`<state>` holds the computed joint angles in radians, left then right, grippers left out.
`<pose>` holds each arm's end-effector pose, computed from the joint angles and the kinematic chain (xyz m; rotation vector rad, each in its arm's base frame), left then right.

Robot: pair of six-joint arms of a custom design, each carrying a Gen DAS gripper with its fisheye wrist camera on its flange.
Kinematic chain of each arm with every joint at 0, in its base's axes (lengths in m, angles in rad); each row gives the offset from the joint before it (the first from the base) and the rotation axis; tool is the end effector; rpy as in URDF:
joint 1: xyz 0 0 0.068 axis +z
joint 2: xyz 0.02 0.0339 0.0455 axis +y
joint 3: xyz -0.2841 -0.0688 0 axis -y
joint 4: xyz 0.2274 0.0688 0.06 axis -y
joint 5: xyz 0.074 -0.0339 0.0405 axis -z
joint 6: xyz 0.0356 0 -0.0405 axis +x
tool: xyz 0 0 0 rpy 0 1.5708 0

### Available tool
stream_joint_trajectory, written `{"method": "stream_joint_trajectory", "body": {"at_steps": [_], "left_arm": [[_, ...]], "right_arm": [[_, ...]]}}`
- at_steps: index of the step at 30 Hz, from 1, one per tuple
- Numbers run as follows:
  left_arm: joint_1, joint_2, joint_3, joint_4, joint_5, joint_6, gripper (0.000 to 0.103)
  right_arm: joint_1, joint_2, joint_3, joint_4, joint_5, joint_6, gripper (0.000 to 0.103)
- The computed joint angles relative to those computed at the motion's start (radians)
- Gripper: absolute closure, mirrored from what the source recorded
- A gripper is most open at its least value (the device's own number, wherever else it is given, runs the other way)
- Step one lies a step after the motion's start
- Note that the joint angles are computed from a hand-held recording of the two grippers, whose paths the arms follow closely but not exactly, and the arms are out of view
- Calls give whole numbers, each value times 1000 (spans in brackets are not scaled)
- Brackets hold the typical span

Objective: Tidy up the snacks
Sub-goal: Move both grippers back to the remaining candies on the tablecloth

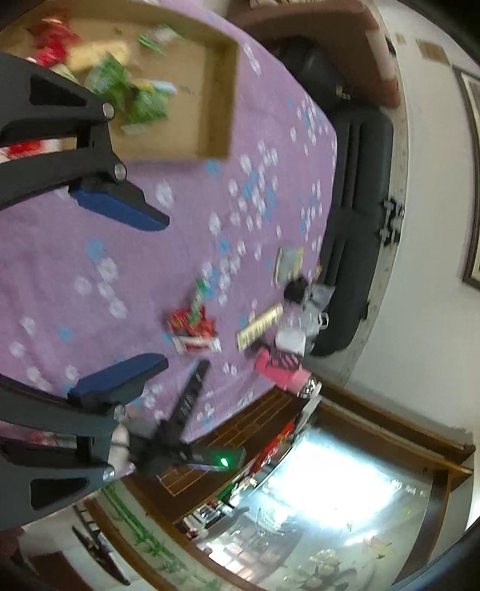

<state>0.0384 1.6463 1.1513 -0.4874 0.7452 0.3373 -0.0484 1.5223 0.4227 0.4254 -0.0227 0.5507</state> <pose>0.3263 -0.0116 0.2582 0.6200 2.2639 -0.7631 0.2483 -0.0112 0.1535 0.6556 2.1644 0.2952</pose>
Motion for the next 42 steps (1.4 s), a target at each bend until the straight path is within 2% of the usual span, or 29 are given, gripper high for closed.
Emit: {"method": "stream_joint_trajectory", "body": {"at_steps": [5, 11, 12, 13, 14, 20, 23, 27, 28, 29, 30, 31, 32, 33, 35, 42], "left_arm": [[-175, 96, 71, 50, -123, -37, 29], [-303, 210, 100, 83, -239, -37, 29], [-323, 225, 101, 99, -264, -37, 29], [-336, 241, 108, 106, -279, -36, 29], [-352, 259, 115, 115, -293, -35, 29], [-416, 339, 142, 170, -379, -34, 29], [-430, 371, 150, 206, -422, -35, 29], [-422, 441, 219, 179, -423, -69, 29], [-422, 455, 236, 166, -424, -68, 33], [-423, 465, 247, 156, -430, -62, 52], [-425, 468, 252, 146, -437, -52, 59], [-427, 457, 236, 159, -451, -39, 71], [-425, 458, 243, 144, -447, -31, 83], [-422, 451, 239, 135, -449, -21, 85], [-414, 423, 203, 154, -459, -5, 85], [-363, 327, 144, 161, -417, 4, 84]], "right_arm": [[-6, 102, 5, 106, -59, -21, 61], [6, 164, 34, 145, -99, -51, 63], [0, 164, 32, 149, -119, -53, 68], [-11, 166, 33, 145, -148, -52, 87], [-18, 167, 38, 133, -164, -50, 102], [-65, 131, 1, 143, -206, -39, 103], [-91, 116, -22, 168, -233, -37, 100], [-103, 127, -15, 159, -249, -32, 100], [-104, 131, -13, 160, -256, -30, 99], [-104, 134, -14, 166, -262, -29, 99], [-105, 134, -15, 168, -266, -29, 99], [-103, 132, -17, 173, -272, -31, 98], [-99, 130, -20, 180, -278, -35, 91], [-94, 127, -21, 184, -277, -36, 86], [-69, 123, -25, 189, -246, -36, 57], [42, 126, 15, 121, -107, -88, 55]]}}
